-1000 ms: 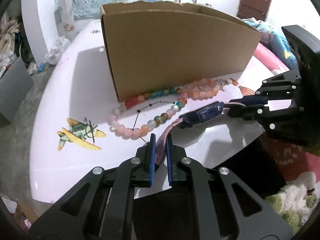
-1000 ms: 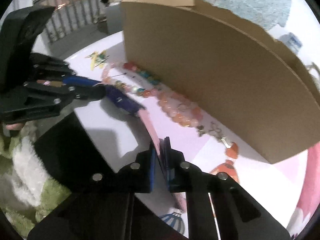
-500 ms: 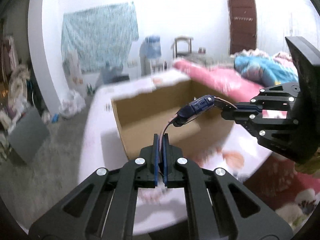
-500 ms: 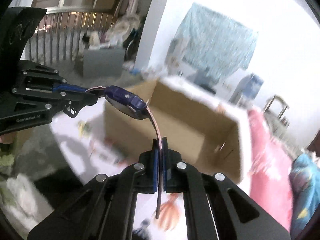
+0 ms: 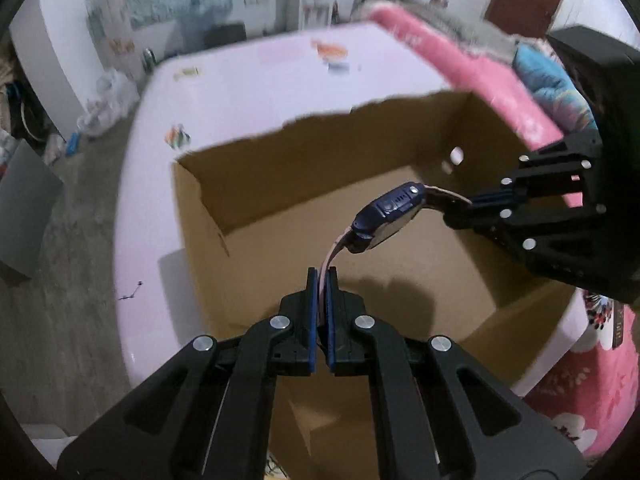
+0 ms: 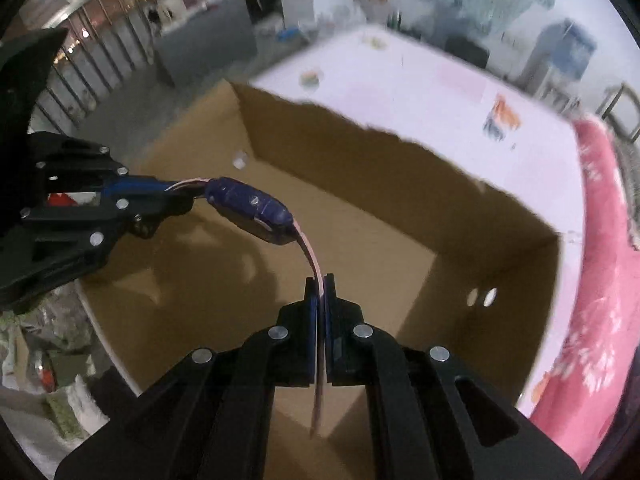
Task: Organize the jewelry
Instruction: 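Lift the pink watch with both grippers into the cardboard box and open them, then lower the left gripper onto the multicolour bead bracelet and close it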
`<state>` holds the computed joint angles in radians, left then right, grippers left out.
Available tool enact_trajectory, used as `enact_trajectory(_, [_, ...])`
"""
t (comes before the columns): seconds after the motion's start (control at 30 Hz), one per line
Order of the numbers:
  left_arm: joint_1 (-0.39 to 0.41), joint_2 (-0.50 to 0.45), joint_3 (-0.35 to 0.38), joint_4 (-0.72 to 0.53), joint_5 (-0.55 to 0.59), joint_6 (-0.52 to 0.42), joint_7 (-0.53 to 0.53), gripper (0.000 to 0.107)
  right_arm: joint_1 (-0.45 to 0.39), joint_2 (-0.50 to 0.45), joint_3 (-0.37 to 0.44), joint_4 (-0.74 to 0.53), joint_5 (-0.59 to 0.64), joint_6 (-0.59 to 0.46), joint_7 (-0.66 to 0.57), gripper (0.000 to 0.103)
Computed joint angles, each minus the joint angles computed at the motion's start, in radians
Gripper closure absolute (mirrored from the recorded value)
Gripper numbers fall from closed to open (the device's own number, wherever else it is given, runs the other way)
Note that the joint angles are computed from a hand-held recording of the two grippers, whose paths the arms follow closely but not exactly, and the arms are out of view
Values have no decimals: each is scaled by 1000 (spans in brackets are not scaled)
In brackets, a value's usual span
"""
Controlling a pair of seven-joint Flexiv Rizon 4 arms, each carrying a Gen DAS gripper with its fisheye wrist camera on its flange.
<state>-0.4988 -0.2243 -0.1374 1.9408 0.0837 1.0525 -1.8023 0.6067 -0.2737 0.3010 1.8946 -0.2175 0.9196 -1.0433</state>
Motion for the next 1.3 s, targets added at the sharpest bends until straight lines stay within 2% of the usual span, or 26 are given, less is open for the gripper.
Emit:
enact_trajectory(0.07, [0,-30,2,-38,15,-44,9,103,-25,-54,11,-65,67,-47,-66,99])
enact_trajectory(0.17, [-11,-54,14,-85,54,-95,0,99,-33,-108,1,-128,93,-102,-93,96])
enact_trajectory(0.2, [-14,-53,17,-90,65,-96,-3,97,-33,-127,-6,-150,96,-122,-93,94])
enact_trajectory(0.27, [-16,-50,22,-91,79,-80,-9,85,-39,-139,-20,-169,104,-138,-80,81])
enact_trajectory(0.3, [-16,-43,24,-84,84,-54,-13,81,-38,-145,-26,-177,104,-140,-67,79])
enact_trajectory(0.37, [-16,-24,33,-76,104,-30,-27,78,-37,-147,-34,-182,96,-131,-52,75])
enact_trajectory(0.4, [-19,-11,38,-69,122,-15,-42,73,-28,-140,-44,-173,70,-120,-35,72])
enact_trajectory(0.43, [-21,0,42,-63,137,-3,-57,68,-18,-130,-56,-160,39,-106,-15,65])
enact_trajectory(0.47, [-20,14,45,-51,151,15,-71,67,-10,-119,-64,-148,8,-93,4,59])
enact_trajectory(0.57, [-29,90,59,-3,235,56,-147,57,5,-62,-84,-83,-89,-43,70,55])
enact_trajectory(0.63, [-22,150,54,38,280,81,-200,46,13,-1,-89,-18,-163,10,134,53])
enact_trajectory(0.67, [-15,185,49,64,300,96,-225,44,9,39,-85,25,-193,48,166,49])
enact_trajectory(0.7, [-12,236,45,102,329,111,-264,38,1,78,-89,74,-237,105,207,45])
enact_trajectory(0.73, [-5,275,37,132,350,122,-294,32,1,129,-90,133,-300,153,277,37])
enact_trajectory(0.77, [0,331,28,177,383,132,-342,29,-9,197,-85,212,-404,221,391,30])
enact_trajectory(0.83, [19,408,11,251,412,155,-399,21,-35,281,-71,309,-539,296,541,24])
enact_trajectory(0.9, [33,461,-12,334,413,179,-460,19,-84,367,-33,419,-714,374,752,17])
enact_trajectory(1.0, [65,478,-72,429,393,185,-563,18,-145,411,45,521,-892,429,1033,12])
enact_trajectory(1.07, [88,444,-109,479,374,221,-612,18,-122,386,94,560,-892,369,1142,11])
enact_trajectory(1.13, [129,396,-183,484,428,195,-730,18,-76,319,111,572,-887,313,1241,11])
enact_trajectory(1.2, [141,327,-216,459,518,190,-834,18,-4,250,135,546,-801,174,1262,11])
enact_trajectory(1.23, [139,290,-225,434,556,153,-868,18,25,220,135,531,-784,122,1272,11])
enact_trajectory(1.3, [117,228,-231,385,608,76,-915,16,66,175,111,512,-799,86,1311,11])
